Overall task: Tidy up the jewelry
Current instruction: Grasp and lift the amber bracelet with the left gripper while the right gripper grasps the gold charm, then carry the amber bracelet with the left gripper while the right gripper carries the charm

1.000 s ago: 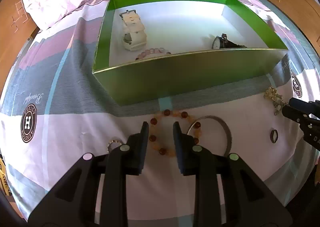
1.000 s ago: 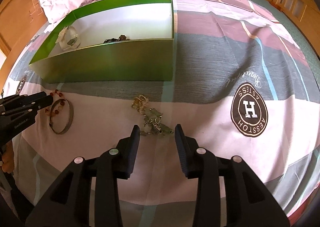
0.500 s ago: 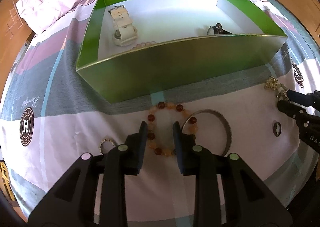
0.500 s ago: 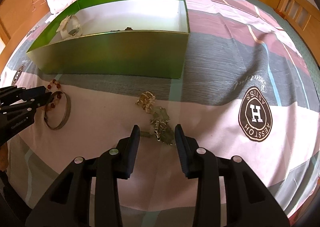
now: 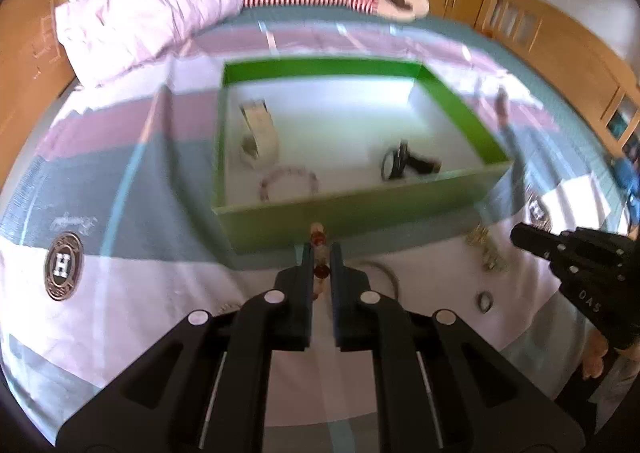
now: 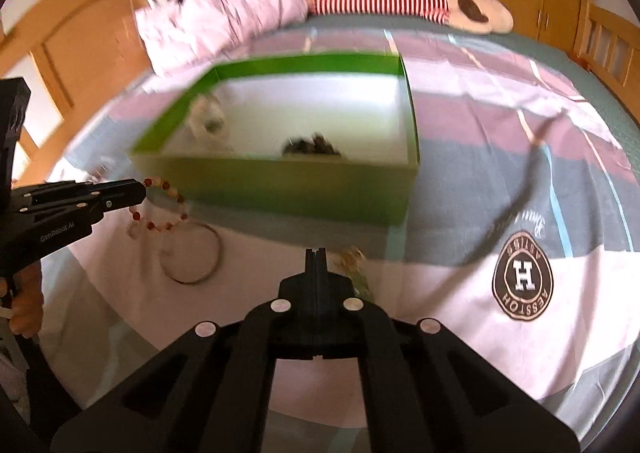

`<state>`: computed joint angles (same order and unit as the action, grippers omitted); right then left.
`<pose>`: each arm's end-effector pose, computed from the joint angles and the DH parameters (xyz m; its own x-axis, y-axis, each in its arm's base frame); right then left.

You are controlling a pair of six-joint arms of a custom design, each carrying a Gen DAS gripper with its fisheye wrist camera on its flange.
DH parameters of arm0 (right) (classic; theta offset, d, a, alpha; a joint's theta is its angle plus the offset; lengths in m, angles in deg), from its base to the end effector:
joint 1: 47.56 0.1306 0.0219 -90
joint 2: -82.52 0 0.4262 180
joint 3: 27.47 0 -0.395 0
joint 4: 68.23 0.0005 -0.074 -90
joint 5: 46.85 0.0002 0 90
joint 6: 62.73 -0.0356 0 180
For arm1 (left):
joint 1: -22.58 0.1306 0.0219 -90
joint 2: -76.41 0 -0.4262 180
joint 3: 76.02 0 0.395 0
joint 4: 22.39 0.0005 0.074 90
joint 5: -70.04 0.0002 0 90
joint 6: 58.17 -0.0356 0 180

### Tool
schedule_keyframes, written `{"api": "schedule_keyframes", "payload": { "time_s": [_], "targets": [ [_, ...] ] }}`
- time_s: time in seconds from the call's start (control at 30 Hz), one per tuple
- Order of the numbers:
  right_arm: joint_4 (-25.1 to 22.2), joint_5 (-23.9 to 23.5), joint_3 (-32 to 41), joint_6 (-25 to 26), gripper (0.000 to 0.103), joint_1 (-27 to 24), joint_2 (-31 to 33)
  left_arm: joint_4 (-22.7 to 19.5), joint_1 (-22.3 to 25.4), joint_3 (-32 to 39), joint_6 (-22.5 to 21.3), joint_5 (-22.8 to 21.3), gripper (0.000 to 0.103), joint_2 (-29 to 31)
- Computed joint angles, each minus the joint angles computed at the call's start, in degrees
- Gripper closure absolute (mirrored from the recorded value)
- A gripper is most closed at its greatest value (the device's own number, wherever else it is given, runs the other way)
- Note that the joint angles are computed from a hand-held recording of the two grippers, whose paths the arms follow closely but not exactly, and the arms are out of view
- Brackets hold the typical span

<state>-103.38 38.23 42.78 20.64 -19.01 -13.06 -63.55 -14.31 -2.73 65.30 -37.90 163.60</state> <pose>0.3806 0.2100 0.3749 -0.7223 -0.2621 -0.6400 -0.4448 0.8846 0.1399 0.3630 -0.2594 0.3729 -0.7841 -0.0676 -0.6170 -0.0029 0.9944 -0.1052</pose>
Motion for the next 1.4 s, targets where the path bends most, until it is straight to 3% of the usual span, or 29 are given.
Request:
{"api": "schedule_keyframes", "payload": {
  "time_s": [0.2,0.37,0.47,0.53,0.63,0.73,0.93,1.13,1.4],
  "targets": [
    [1.2,-3.6,0.4,-1.6,0.103,-1.9,-1.6,1.1,0.2,-0.3,0.3,-0.4,0.096,-3.2],
    [0.4,-2.8,1.3,-1.3,0.103,-2.1,-1.3,1.3,-0.4,0.0,-0.4,-0.4,0.096,-3.6],
    [-6.0,-1.4,3.7,-0.9,0.102,-2.8,2.1,0.6,-0.6,0.2,-0.5,0.0,0.096,-2.8],
    [-10.6,0.0,4.8,-1.6,0.085,-3.0,5.1,0.1,-0.7,0.3,-0.3,0.1,0.096,-2.3],
    [-13.3,3.0,5.1,-0.3,0.081,-1.6,7.6,-0.2,-0.9,0.5,-0.1,0.2,0.096,-1.6],
    [-11.8,4.0,4.3,-0.4,0.084,-0.5,7.3,-0.6,-1.2,0.6,-0.3,0.0,0.096,-1.1],
    [-9.8,0.1,3.8,-0.2,0.088,0.2,4.3,-0.9,-1.4,0.9,-0.2,-0.6,0.096,-0.9],
    [-4.4,-3.4,4.8,-0.9,0.088,-0.2,-0.6,-0.6,-0.8,2.9,-0.8,-1.7,0.096,-1.3],
    [-1.4,-2.1,12.3,-0.3,0.088,-1.4,3.5,-1.2,1.4,9.8,-4.6,-3.2,0.096,1.6]
  ]
}}
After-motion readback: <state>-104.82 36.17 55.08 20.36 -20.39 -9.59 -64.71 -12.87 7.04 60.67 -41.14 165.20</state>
